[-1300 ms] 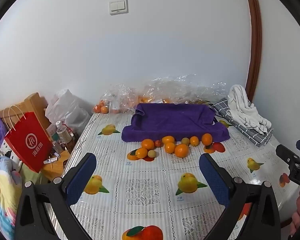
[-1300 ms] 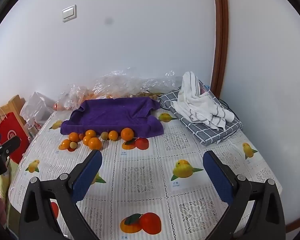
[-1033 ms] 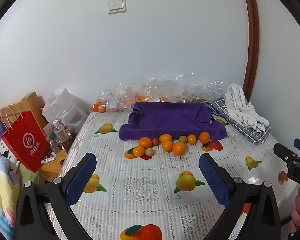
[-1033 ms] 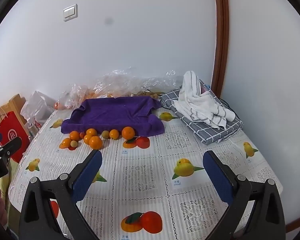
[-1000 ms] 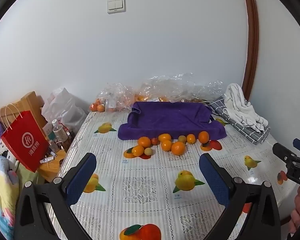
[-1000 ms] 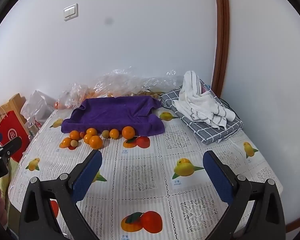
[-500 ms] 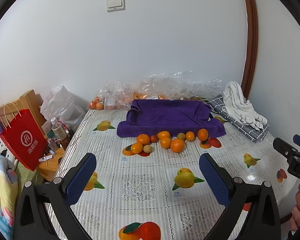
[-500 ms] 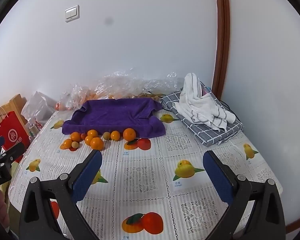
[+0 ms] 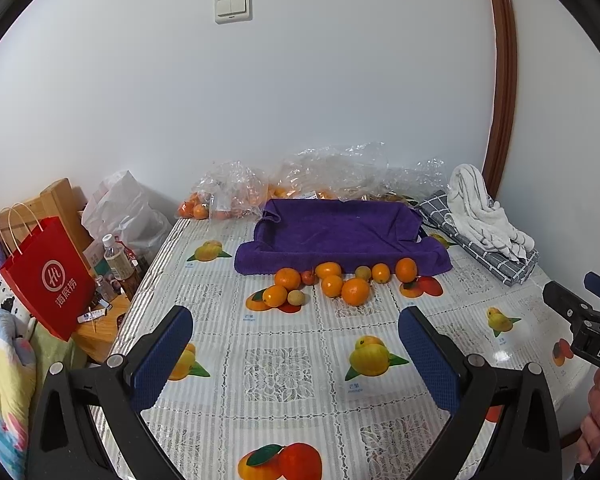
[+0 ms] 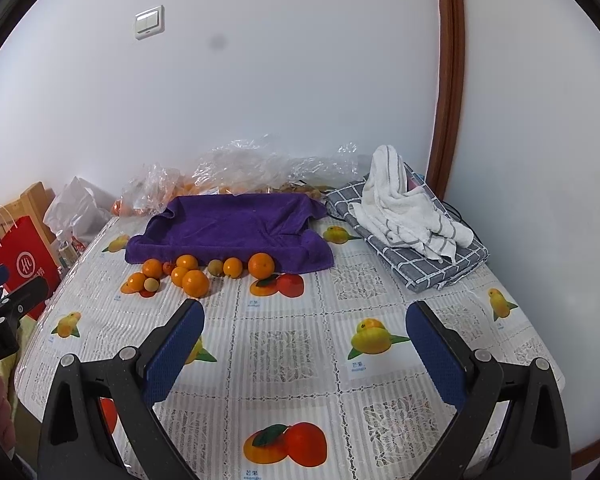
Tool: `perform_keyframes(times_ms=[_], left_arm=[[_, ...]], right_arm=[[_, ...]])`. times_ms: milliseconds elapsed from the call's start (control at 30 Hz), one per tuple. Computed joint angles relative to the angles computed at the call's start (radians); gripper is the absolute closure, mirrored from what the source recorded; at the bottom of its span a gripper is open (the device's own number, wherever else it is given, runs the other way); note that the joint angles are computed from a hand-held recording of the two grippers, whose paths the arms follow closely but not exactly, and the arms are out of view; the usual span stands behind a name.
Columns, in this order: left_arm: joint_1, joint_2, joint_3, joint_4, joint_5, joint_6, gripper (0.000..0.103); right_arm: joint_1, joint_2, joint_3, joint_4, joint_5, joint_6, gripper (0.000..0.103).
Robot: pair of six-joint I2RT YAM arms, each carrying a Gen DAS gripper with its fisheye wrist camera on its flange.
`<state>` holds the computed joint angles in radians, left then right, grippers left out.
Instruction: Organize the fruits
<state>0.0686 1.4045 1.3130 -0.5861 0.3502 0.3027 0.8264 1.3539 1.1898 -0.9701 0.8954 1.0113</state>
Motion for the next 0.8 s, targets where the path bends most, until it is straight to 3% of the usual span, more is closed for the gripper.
perform_keyframes(times_ms=[800], left_arm=[[-0.001, 0.0, 0.011, -0.013, -0.002, 0.001, 0.0]], right_arm=[[0.013, 0.006, 0.007, 0.0, 0.007, -0.01, 0.003]])
